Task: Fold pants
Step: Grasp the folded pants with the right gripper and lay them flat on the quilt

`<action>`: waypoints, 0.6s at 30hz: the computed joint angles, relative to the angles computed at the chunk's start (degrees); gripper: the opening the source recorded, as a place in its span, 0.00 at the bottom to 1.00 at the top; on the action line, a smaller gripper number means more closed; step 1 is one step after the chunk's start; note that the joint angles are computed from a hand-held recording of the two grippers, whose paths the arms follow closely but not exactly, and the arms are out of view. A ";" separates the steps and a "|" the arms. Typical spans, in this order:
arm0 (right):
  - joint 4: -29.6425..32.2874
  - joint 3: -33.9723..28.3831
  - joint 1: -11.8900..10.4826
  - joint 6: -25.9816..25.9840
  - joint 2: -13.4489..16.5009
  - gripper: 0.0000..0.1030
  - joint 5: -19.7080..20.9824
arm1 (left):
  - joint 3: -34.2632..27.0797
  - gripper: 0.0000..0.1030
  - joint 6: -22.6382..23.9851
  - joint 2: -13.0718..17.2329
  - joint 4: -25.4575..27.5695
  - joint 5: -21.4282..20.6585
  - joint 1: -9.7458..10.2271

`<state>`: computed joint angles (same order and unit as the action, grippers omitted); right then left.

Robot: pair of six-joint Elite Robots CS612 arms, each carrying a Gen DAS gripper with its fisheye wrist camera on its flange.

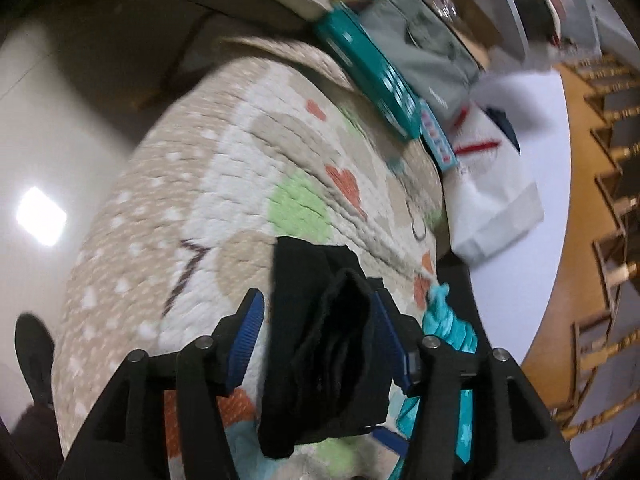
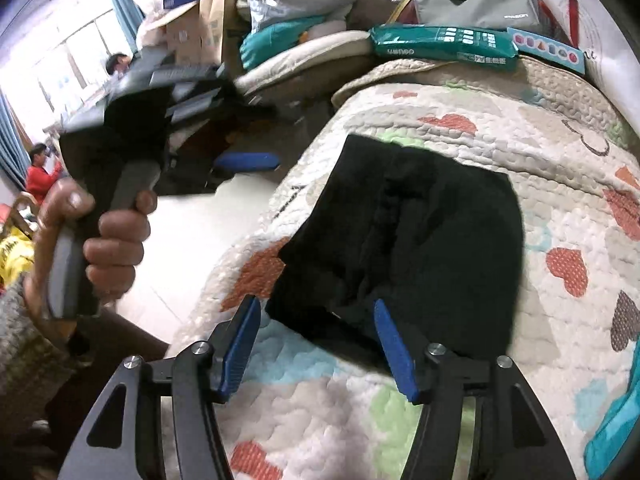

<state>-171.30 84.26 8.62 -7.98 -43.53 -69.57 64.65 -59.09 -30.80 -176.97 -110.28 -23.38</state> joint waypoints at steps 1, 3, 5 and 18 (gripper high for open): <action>-1.11 0.06 -0.13 1.36 -0.19 0.60 -0.63 | 1.19 0.53 -0.49 -0.56 -0.92 1.37 -0.18; -1.86 -1.03 -0.33 4.32 0.03 0.45 -1.63 | 3.03 0.53 -0.03 -1.51 -1.75 3.99 -0.53; -0.91 -3.48 -0.30 7.09 0.76 0.34 -2.56 | 4.45 0.53 2.48 -2.44 -0.63 7.17 -1.05; 20.17 -24.52 3.54 6.86 12.02 0.36 -6.45 | 8.39 0.53 -0.43 -4.64 -3.19 12.25 0.11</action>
<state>-151.13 59.74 12.16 -1.12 -31.51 -76.01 73.04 -59.53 -35.44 -180.16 -98.03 -23.27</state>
